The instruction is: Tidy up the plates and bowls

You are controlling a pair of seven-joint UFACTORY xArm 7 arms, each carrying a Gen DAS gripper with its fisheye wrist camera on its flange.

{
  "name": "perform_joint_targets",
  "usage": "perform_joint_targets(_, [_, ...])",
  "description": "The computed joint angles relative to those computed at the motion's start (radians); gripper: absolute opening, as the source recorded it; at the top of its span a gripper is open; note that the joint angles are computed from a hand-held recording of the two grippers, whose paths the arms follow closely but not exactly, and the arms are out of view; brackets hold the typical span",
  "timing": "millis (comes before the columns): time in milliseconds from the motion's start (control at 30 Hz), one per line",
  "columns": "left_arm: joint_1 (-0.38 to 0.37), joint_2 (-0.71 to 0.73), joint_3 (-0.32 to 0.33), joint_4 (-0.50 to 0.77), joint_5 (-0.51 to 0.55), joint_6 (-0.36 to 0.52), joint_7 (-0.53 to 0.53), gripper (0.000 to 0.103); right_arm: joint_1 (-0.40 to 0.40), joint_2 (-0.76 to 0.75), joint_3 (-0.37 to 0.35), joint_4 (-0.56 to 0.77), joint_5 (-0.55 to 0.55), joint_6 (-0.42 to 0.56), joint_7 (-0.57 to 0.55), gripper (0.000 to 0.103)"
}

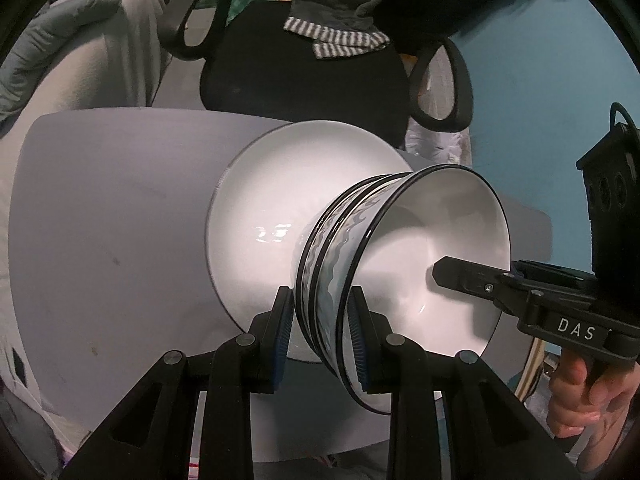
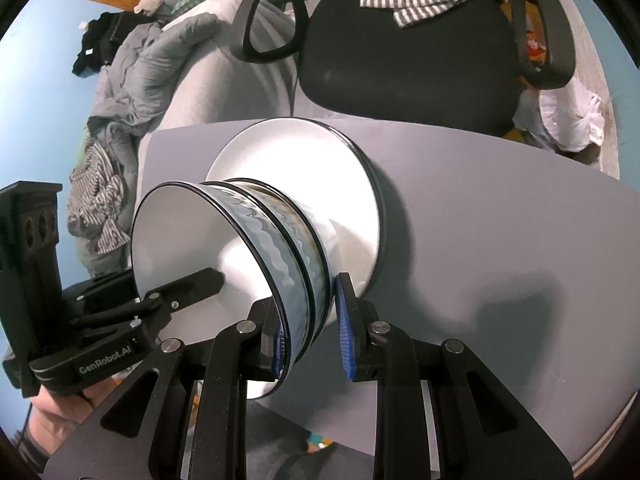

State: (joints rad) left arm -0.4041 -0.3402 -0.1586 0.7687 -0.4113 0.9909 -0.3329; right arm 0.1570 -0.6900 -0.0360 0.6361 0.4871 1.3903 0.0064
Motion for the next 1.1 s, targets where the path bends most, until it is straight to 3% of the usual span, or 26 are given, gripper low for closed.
perform_joint_targets(733, [0.023, 0.009, 0.019, -0.026, -0.024, -0.043, 0.099, 0.027, 0.023, 0.035, 0.034, 0.006, -0.009, -0.017, 0.074, 0.024])
perform_joint_targets(800, [0.029, 0.006, 0.006, -0.019, 0.023, -0.037, 0.074, 0.036, 0.023, 0.027, 0.043, 0.004, -0.02, -0.023, 0.087, 0.027])
perform_joint_targets(933, [0.031, -0.028, 0.0, -0.027, 0.063, -0.039, 0.048, 0.056, 0.018, -0.014, 0.063, -0.005, -0.073, -0.035, 0.124, 0.053])
perform_joint_targets(1100, [0.03, -0.102, -0.005, -0.03, 0.1, -0.018, 0.009, 0.073, 0.005, -0.069, 0.051, 0.005, -0.098, -0.008, 0.182, 0.062])
